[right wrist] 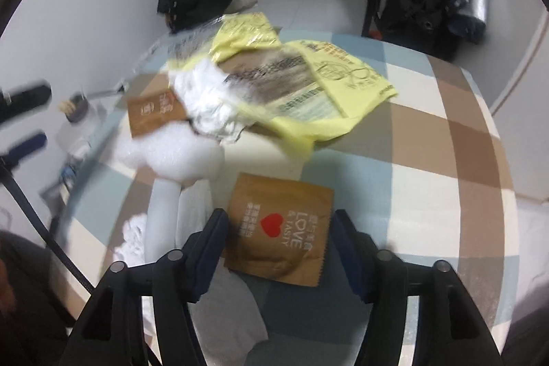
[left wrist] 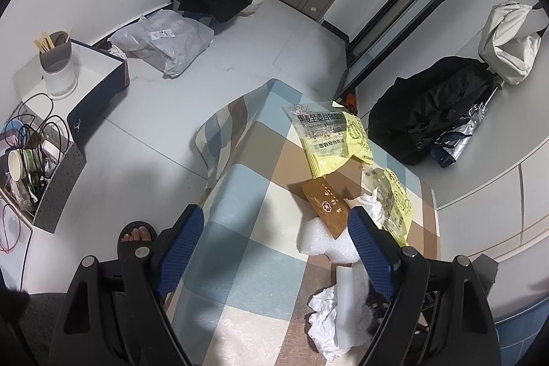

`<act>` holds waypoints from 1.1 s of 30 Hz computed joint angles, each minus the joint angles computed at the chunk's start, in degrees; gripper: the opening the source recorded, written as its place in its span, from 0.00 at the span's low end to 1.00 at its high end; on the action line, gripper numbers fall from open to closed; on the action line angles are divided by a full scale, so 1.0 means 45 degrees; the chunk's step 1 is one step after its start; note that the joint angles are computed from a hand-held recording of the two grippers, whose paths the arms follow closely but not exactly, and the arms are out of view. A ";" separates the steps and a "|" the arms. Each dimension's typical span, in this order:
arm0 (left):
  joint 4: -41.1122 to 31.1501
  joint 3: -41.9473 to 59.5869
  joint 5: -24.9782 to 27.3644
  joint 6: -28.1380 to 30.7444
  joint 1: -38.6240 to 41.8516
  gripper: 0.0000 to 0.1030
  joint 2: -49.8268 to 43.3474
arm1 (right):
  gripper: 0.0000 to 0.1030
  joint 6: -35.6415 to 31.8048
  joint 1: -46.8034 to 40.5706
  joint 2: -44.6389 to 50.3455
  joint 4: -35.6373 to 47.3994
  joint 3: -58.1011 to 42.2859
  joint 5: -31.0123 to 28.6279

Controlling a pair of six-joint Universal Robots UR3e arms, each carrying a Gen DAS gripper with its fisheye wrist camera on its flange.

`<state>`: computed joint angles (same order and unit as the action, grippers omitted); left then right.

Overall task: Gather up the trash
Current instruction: 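Lower the right gripper onto the brown 'LOVE & TASTY' paper bag and close it, then lift the brown bag with the right gripper while the left gripper approaches the white foam tube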

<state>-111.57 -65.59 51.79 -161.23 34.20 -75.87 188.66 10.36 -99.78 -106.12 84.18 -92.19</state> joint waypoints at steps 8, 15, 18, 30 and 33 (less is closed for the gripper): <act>-0.0018 0.0040 -0.0133 0.0142 0.0070 0.81 0.0033 | 0.57 -0.0084 0.0481 0.0219 -0.0240 -0.0092 -0.0565; 0.0004 0.0002 -0.0073 0.0056 0.0055 0.81 0.0022 | 0.46 -0.0681 0.0094 -0.0595 -0.0693 0.0870 -0.0133; 0.0167 -0.0100 0.0032 0.0033 -0.0049 0.81 0.0087 | 0.45 -0.0816 -0.0163 -0.1010 -0.0746 0.1243 0.0099; 0.0299 -0.0116 0.0576 0.0426 -0.1006 0.81 0.0259 | 0.45 -0.1301 -0.3063 -0.3299 -0.0292 0.2568 0.2603; -0.0647 0.0515 0.0973 0.0983 -0.1755 0.81 -0.0120 | 0.45 -0.1785 -0.3677 -0.3882 -0.0019 0.2728 0.3016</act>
